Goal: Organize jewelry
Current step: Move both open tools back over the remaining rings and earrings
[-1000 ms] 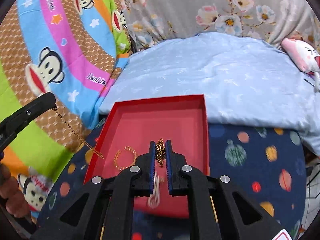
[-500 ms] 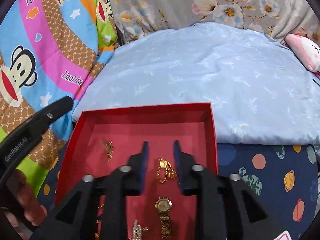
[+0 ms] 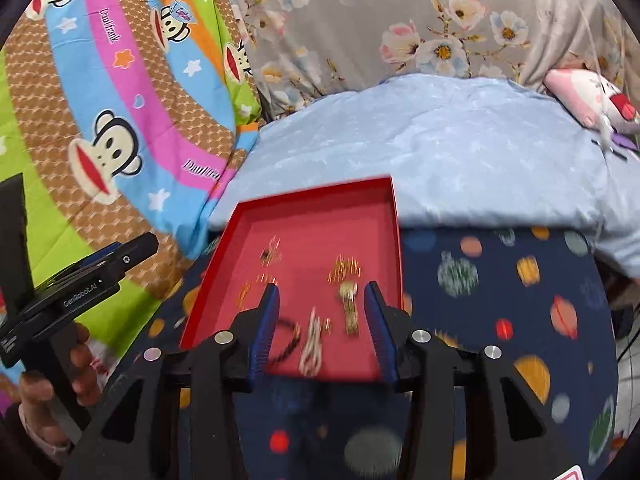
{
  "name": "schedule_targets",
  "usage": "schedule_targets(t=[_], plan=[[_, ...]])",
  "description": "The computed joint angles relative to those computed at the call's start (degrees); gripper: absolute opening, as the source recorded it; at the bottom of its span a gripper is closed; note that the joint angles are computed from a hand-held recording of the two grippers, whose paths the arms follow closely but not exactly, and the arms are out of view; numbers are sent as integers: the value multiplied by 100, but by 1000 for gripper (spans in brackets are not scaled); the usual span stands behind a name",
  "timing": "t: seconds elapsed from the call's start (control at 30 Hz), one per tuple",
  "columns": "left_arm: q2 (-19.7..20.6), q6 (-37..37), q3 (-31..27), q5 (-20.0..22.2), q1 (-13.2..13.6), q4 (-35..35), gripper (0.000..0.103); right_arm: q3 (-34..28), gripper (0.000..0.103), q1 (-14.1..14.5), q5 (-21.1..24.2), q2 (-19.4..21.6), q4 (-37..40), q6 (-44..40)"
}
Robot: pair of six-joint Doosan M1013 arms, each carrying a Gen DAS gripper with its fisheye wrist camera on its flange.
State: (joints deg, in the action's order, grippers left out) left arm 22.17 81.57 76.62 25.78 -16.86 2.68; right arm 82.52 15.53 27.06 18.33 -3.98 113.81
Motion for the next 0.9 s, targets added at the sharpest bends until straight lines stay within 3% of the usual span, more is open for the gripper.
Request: schedule_targets(t=[0.4,0.57,0.9], plan=[[-1158,-101,2001,129,-63,136,79,1850,45,613,49,-1146,-409,1158],[-1342,-647,2501,167,-162,666,79,2209,45,970,220,-1257,-1579,2424],[-1416,-1189,2849,-98,-268,981,79,2320,45,1051,328,-1191,-2219,3101]])
